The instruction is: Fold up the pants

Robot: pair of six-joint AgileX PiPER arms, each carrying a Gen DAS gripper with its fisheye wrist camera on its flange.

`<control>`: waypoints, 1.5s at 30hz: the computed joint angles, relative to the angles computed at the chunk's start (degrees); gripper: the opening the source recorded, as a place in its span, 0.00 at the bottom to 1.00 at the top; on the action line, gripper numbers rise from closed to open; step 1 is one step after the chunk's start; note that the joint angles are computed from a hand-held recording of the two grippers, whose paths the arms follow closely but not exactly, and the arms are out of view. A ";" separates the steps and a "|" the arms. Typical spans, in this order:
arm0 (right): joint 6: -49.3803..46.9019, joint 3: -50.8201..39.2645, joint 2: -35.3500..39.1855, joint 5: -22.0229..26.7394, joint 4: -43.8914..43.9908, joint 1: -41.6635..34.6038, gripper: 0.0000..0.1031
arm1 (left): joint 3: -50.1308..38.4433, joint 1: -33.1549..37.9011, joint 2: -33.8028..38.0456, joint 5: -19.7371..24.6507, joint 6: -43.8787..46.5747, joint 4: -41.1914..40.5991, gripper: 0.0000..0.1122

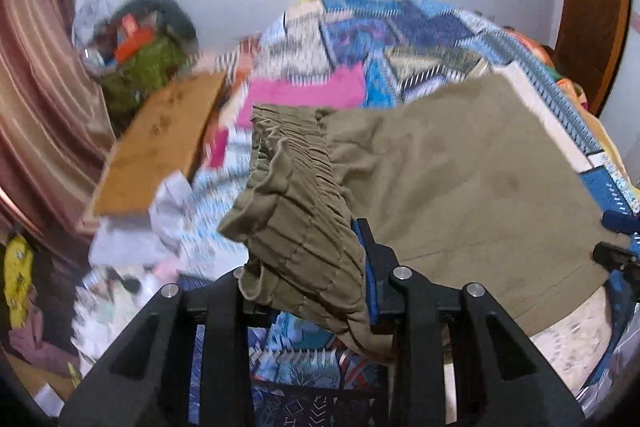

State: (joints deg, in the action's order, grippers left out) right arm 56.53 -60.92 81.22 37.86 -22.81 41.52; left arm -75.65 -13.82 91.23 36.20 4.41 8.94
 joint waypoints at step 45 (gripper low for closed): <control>19.23 7.87 -14.75 13.71 -16.55 -0.61 0.66 | -16.02 -15.06 12.22 14.41 12.92 -16.84 0.69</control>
State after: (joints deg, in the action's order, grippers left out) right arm 75.76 -53.05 66.47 51.57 -39.36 40.92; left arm -91.68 -28.88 103.45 50.62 17.33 -7.89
